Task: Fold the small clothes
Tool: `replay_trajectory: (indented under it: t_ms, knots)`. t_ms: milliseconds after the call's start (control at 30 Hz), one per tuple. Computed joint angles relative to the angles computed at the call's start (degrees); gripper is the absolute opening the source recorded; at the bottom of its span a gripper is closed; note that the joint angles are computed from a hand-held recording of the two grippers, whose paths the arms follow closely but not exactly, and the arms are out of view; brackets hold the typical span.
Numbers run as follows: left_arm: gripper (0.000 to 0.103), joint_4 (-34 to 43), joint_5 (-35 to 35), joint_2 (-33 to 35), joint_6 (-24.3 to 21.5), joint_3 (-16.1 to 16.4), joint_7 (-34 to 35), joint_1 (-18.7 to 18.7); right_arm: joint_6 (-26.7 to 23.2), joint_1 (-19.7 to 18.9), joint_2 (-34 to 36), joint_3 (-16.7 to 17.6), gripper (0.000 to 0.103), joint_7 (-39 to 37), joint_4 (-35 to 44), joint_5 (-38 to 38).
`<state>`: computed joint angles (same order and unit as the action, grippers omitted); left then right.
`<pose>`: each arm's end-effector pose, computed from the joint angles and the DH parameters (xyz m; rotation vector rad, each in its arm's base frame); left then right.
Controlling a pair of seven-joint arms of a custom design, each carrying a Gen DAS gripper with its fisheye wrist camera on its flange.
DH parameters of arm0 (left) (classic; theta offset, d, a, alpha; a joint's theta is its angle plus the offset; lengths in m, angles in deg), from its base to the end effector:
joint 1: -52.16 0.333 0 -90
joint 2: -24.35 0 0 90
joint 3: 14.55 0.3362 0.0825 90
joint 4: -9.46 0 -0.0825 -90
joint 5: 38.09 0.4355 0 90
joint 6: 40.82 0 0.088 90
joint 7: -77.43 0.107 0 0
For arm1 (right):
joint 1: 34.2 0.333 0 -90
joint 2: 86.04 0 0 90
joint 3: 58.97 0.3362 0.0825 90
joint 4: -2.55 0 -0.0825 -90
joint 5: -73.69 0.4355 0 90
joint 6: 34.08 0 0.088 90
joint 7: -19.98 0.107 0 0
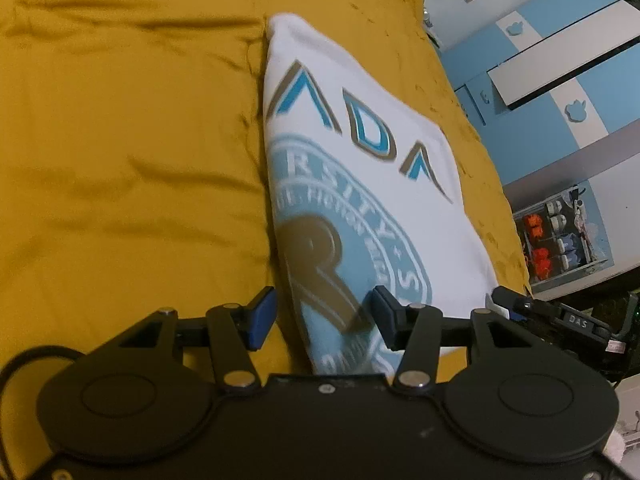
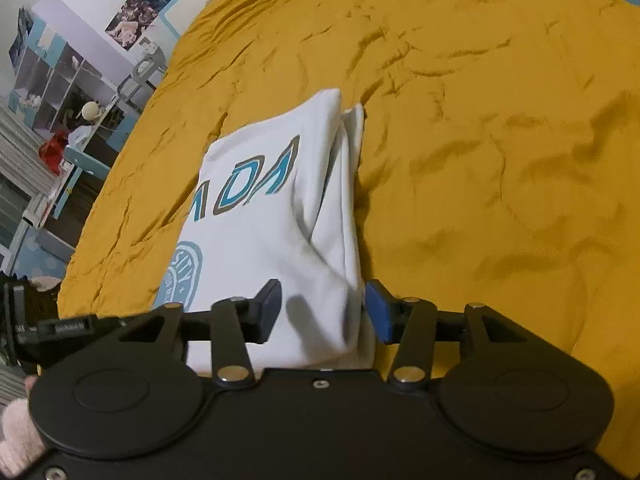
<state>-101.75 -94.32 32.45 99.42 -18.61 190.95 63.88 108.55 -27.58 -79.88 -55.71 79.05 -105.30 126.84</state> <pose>0.6636 0.0902 0.4450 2.3358 -1.5555 1.2163 0.6680 0.1110 0.5031 -1.6852 1.5395 0.0465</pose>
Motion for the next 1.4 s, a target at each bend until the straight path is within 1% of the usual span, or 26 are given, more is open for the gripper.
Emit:
replay_trajectory:
  t_ms: [33, 67, 100, 133, 167, 233, 333, 367, 433, 467, 533, 567, 633, 667, 700, 733, 767, 833, 933, 1067, 1133, 1167, 1233, 1400]
  knots:
    - [0.049, 0.4, -0.7, 0.5, 0.7, -1.2, 0.3, 0.7, -0.5, 0.0, 0.1, 0.0, 0.015, 0.5, 0.0, 0.1]
    - [0.038, 0.6, -0.6, 0.6, -0.1, -0.3, -0.1, -0.1, -0.4, 0.1, 0.2, 0.0, 0.008, 1.0, 0.0, -0.4]
    - [0.033, 0.6, 0.6, 0.4, 0.5, -0.3, -0.4, -0.4, -0.1, 0.1, 0.0, 0.1, 0.008, 1.0, -0.1, -0.3]
    - [0.023, 0.6, 1.3, 0.2, 0.9, -0.3, 0.0, -0.5, 0.3, 0.1, -0.7, 0.2, 0.008, 0.0, -0.6, 0.7]
    - [0.019, 0.2, 0.5, -0.5, 1.0, -0.3, 1.2, -0.3, 0.7, 0.1, -1.5, 0.2, 0.008, -1.2, -1.2, 2.1]
    - [0.017, 0.1, 0.3, -0.9, -0.2, 0.0, 1.7, 0.0, 0.8, 0.3, -3.0, -0.2, 0.007, -2.3, -2.5, 3.1]
    - [0.018, 1.1, 3.4, 0.9, -1.3, 0.3, 0.2, -0.3, 0.0, 0.8, -2.2, -0.9, 0.007, -0.1, -3.0, 0.7]
    - [0.019, 1.6, 4.3, 1.4, -1.4, 0.2, -0.2, -0.3, -0.5, 0.7, -1.5, -1.0, 0.007, 0.6, -2.9, 0.4]
    - [0.020, 1.2, 3.7, 1.6, -1.8, 0.1, 0.5, 0.2, -0.6, 0.3, -0.5, -0.9, 0.006, 0.6, -3.1, 1.9]
    - [0.024, 1.3, 3.6, 1.6, -1.9, 0.0, 1.1, 0.4, -0.8, 0.0, -0.3, -0.8, 0.007, 0.0, -3.0, 2.8]
    - [0.028, 1.6, 4.2, 1.5, -2.3, 0.0, 1.0, 0.5, -1.8, -0.5, -0.3, -0.7, 0.014, -1.3, -2.7, 4.0]
    - [0.033, 2.0, 5.0, 1.5, -2.2, 0.0, 1.0, 0.4, -3.1, -0.8, -0.2, -0.8, 0.019, -1.8, -2.2, 4.5]
    - [0.040, 2.6, 7.3, 1.2, -0.8, 0.0, 0.4, -0.1, -4.5, -1.4, -0.1, -0.8, 0.026, -4.0, -0.9, 6.4]
    - [0.044, 2.5, 7.5, 0.8, 0.7, -0.1, 0.8, -0.3, -4.2, -1.5, 0.0, -0.7, 0.040, -5.7, -0.3, 7.4]
    - [0.048, 2.9, 7.6, 0.9, 1.8, -0.1, 1.2, -0.3, -3.4, -1.5, 0.5, -0.7, 0.060, -7.2, 0.8, 8.1]
    - [0.053, 3.2, 7.7, 1.1, 2.9, -0.1, 1.4, -0.4, -2.3, -1.5, 1.0, -0.5, 0.066, -8.1, 1.7, 8.6]
    - [0.054, 4.1, 8.1, 1.8, 4.1, 0.0, 0.7, -0.4, -1.4, -1.5, 1.8, -0.3, 0.067, -9.4, 2.9, 9.5]
    - [0.054, 6.3, 8.3, 3.7, 4.2, -0.1, -0.1, 0.0, -2.3, -2.0, 4.8, 0.1, 0.067, -10.6, 7.0, 9.8]
    - [0.055, 10.3, 8.3, 7.2, 3.0, -0.5, -2.2, 1.1, -5.6, -3.5, 10.4, 1.1, 0.067, -7.6, 13.5, 8.7]
    - [0.064, 14.9, 9.8, 11.5, 0.8, -1.4, -5.4, 2.2, -8.3, -5.3, 16.1, 3.0, 0.067, -3.9, 19.7, 5.3]
    - [0.068, 16.9, 9.5, 13.3, -0.4, -2.2, -6.1, 3.0, -9.0, -5.8, 18.1, 3.9, 0.067, -2.0, 21.8, 3.2]
    - [0.071, 17.8, 9.6, 14.1, -0.7, -2.5, -7.0, 3.1, -9.9, -6.3, 18.9, 4.5, 0.067, -1.6, 22.7, 2.8]
    - [0.073, 19.5, 8.8, 15.7, -1.2, -3.3, -7.4, 3.8, -12.0, -7.3, 20.8, 5.8, 0.067, -1.0, 24.7, 2.6]
    - [0.077, 23.1, 8.6, 18.9, -1.0, -4.8, -8.6, 4.1, -14.3, -8.1, 23.4, 7.9, 0.074, -1.0, 27.6, 2.4]
